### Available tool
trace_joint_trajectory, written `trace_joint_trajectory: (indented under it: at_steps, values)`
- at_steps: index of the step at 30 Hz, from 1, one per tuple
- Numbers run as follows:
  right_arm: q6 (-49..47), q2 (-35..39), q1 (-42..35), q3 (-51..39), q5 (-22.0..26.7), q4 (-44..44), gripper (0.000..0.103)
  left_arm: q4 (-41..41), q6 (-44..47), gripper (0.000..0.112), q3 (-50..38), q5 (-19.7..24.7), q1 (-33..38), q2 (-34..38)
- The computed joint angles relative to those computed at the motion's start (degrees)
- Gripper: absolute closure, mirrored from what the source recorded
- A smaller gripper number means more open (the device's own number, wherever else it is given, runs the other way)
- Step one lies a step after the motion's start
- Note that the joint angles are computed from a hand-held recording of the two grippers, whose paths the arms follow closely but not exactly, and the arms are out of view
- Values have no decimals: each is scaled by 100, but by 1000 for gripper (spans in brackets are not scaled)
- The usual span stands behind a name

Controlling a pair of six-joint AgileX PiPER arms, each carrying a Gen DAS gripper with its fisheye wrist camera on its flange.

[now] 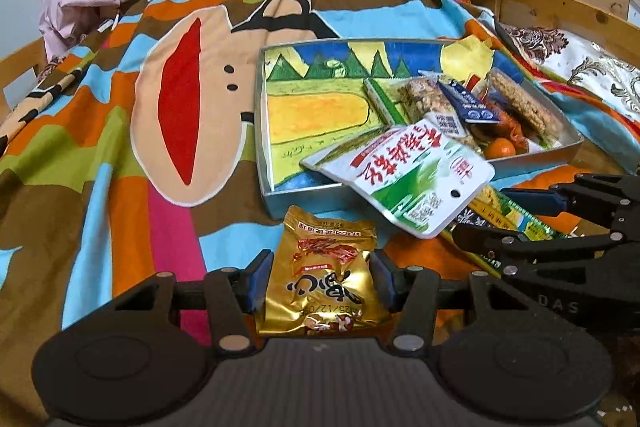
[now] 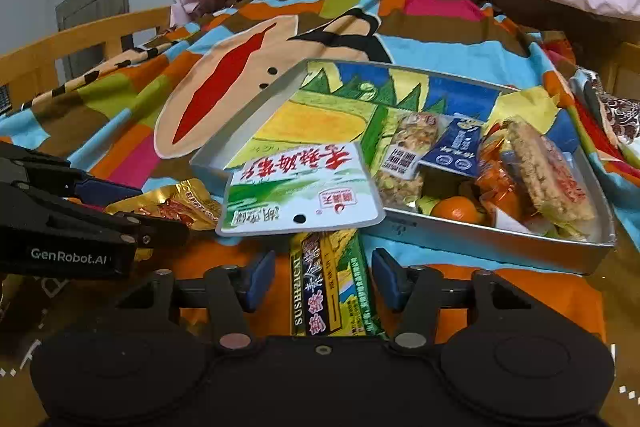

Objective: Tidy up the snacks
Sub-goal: 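Carry the yellow-green pack into the tin box and open right gripper while left tool carries the gold pack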

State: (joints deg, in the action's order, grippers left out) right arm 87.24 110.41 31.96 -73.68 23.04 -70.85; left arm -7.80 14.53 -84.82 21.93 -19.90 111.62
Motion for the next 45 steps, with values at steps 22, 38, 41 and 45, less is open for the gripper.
trace_joint_trajectory:
  at_steps: [22,38,41,45]
  values:
    - [-250,514,586,-177,1259,-1135,60,-2059,1756,56,551,-707,54,-298]
    - [273,531,703,-97,1642,-2228,60,-3518,3061,56,787,-1067,80,-347]
    - [258,592,670,-208,1686,-2380,60,-3814,3364,56,769,-1166,63,-331]
    - [119,709,496,-481,1609,-2487,60,-3796,3276,56,533,-1261,24,-200]
